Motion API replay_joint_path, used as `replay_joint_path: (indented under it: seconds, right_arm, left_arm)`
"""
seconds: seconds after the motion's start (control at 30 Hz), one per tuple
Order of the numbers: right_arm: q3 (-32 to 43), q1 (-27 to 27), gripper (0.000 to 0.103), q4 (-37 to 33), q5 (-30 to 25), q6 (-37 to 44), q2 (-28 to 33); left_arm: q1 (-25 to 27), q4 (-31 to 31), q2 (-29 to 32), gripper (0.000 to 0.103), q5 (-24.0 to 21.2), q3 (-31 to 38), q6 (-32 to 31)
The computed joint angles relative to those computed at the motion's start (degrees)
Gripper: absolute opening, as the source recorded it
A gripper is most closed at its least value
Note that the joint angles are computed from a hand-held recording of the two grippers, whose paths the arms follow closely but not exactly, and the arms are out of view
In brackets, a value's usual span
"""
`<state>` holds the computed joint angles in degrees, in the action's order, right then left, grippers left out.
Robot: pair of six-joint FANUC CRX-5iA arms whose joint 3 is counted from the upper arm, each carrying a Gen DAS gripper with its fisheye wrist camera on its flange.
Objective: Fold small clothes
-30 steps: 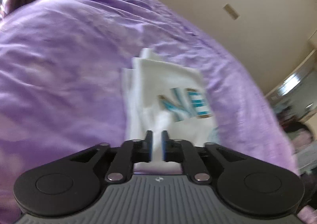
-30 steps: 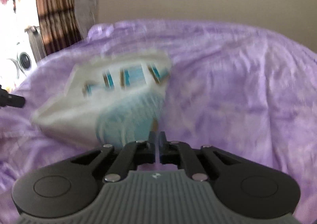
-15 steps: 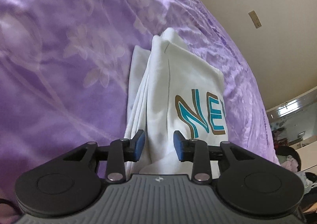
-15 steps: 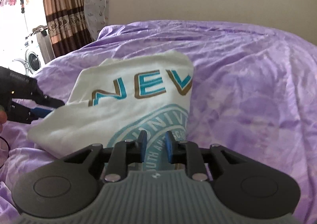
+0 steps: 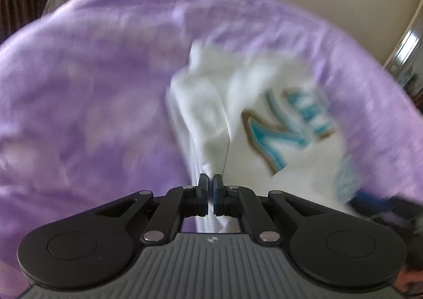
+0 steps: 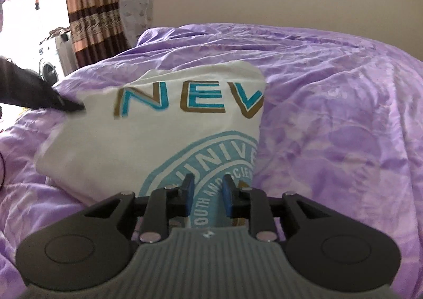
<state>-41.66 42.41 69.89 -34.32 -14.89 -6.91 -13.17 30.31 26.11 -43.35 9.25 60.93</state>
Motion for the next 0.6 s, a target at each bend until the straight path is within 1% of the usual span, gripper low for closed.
replay_joint_path:
  seconds: [0.07, 0.13, 0.2, 0.23, 0.3, 0.37, 0.4, 0.43, 0.47, 0.5, 0.53, 0.57, 0.6]
  right_arm:
    - [0.2, 0.4, 0.018, -1.2, 0.2, 1.4, 0.7]
    - [0.3, 0.9, 0.018, -2.1, -0.5, 1.8, 1.3]
    - [0.5, 1.3, 0.018, -3.0, -1.2, 2.6, 1.2]
    - [0.7, 1.6, 0.018, -3.9, -1.6, 3.3, 1.0]
    - [0.9, 2.6, 0.018, -6.3, -2.8, 4.2, 0.1]
    - [0.8, 3.8, 0.018, -8.8, -4.6, 4.2, -1.4]
    - [0.3, 4.2, 0.018, -8.5, -5.2, 2.8, -2.2]
    - [-0.4, 4.6, 0.019, -7.0, -5.8, 1.0, -3.1]
    - [-1.3, 4.7, 0.019, -4.3, -6.1, -1.0, -4.0]
    - [-1.7, 4.5, 0.019, -2.2, -6.2, -2.2, -4.5]
    - [-2.1, 4.1, 0.019, 0.5, -5.9, -3.7, -4.7]
    - [-2.6, 3.4, 0.019, 3.5, -4.9, -5.3, -5.1]
    - [-2.7, 3.0, 0.018, 5.8, -4.5, -6.0, -5.0]
  left_arm:
    - [-0.4, 1.0, 0.3, 0.002, 2.3, -1.8, -0.1]
    - [-0.8, 0.7, 0.3, 0.003, 3.2, -2.0, 0.1]
    - [-0.6, 1.5, 0.1, 0.003, 2.6, -1.9, -1.0]
    - [-0.3, 2.1, -0.2, 0.005, 1.8, -1.9, -2.0]
    - [0.6, 1.5, -1.3, 0.016, 0.0, -1.6, -1.1]
    - [1.1, 0.6, -3.5, 0.017, -0.4, -2.7, 0.1]
    - [1.2, 0.2, -5.0, 0.017, 0.5, -4.0, 0.3]
    - [0.9, 0.7, -6.3, 0.017, 2.3, -5.7, -0.1]
    - [0.5, 2.9, -8.7, 0.017, 5.8, -9.2, -1.5]
    - [0.0, 6.6, -10.6, 0.017, 8.2, -12.2, -4.4]
    - [-0.6, 11.4, -11.8, 0.017, 9.1, -14.5, -8.5]
    - [-1.2, 14.8, -12.5, 0.017, 9.6, -16.1, -11.6]
    - [-1.8, 15.4, -12.7, 0.017, 9.8, -16.5, -13.0]
